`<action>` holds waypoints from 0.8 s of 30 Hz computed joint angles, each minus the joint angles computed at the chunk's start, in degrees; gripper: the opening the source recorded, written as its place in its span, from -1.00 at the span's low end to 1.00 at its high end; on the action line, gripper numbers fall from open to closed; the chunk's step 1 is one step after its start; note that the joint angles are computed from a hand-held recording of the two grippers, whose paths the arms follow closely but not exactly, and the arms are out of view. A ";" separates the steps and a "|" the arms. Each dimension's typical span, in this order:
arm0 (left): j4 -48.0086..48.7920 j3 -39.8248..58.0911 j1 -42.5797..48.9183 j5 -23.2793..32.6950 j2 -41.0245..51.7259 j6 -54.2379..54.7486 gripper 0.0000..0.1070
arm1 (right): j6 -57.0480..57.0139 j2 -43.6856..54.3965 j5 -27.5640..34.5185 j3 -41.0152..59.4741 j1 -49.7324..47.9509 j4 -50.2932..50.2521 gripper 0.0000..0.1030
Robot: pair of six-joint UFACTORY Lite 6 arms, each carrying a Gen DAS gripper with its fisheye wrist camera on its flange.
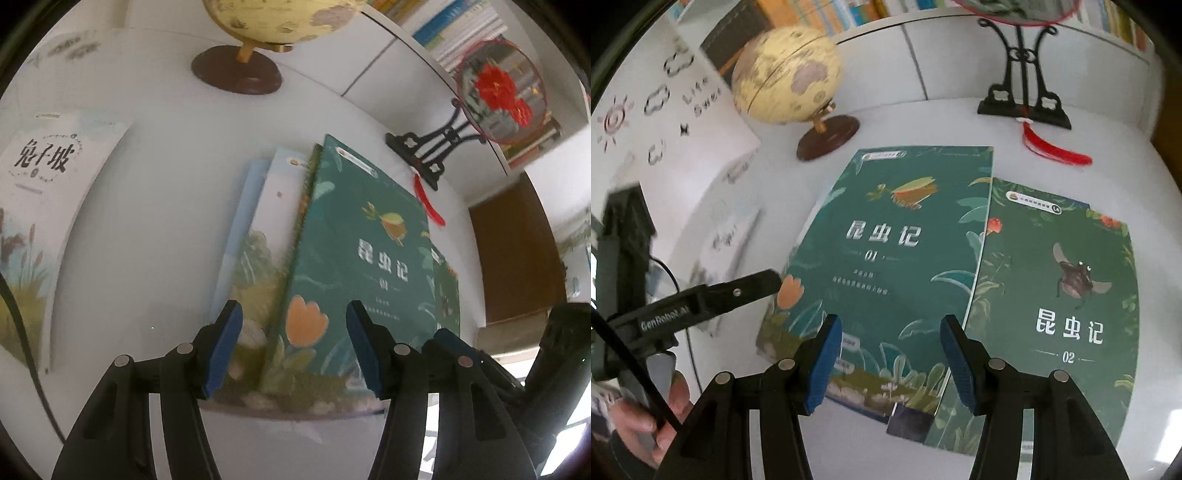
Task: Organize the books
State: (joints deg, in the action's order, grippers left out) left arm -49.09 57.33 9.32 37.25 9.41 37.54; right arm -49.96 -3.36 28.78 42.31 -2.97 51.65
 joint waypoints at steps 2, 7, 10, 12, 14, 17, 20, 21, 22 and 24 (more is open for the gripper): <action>0.54 1.41 -0.69 -0.94 1.58 -0.68 0.03 | -2.70 1.64 -1.38 0.95 -0.01 3.57 0.04; -0.78 1.58 -3.66 -2.92 1.96 0.23 0.03 | 2.79 7.38 -6.37 6.44 1.62 2.04 0.04; -2.43 1.56 -5.23 -2.49 2.73 1.95 0.03 | 3.64 11.23 -4.76 9.38 -0.29 3.71 0.04; -0.16 1.35 -7.02 -4.33 2.64 0.12 0.05 | 2.43 13.16 -1.98 10.72 -0.96 5.07 0.03; 0.66 1.43 -7.26 -4.19 2.20 -0.27 0.05 | 0.20 12.65 -1.04 10.02 -0.69 7.05 0.03; -3.59 0.17 -5.33 -1.75 0.05 3.38 0.06 | -0.92 11.16 -0.80 8.74 0.06 7.94 0.02; -3.78 -0.15 -5.20 -1.89 -0.81 4.30 0.06 | 0.34 10.18 -3.51 7.53 0.31 6.75 0.03; -3.58 0.47 -5.22 -1.46 0.15 4.47 0.06 | 0.25 10.27 -4.02 7.53 -0.09 6.91 0.03; -2.72 1.40 -5.67 -1.50 1.62 3.70 0.06 | -0.18 10.44 -4.21 7.56 -0.82 7.42 0.03; -2.30 2.02 -6.17 -2.30 2.71 3.88 0.07 | -0.33 12.41 -3.22 8.81 -2.43 7.73 0.03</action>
State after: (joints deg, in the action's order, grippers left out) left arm -51.39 59.35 3.15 34.94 12.12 41.42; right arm -50.30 9.05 25.57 51.12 -5.40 59.39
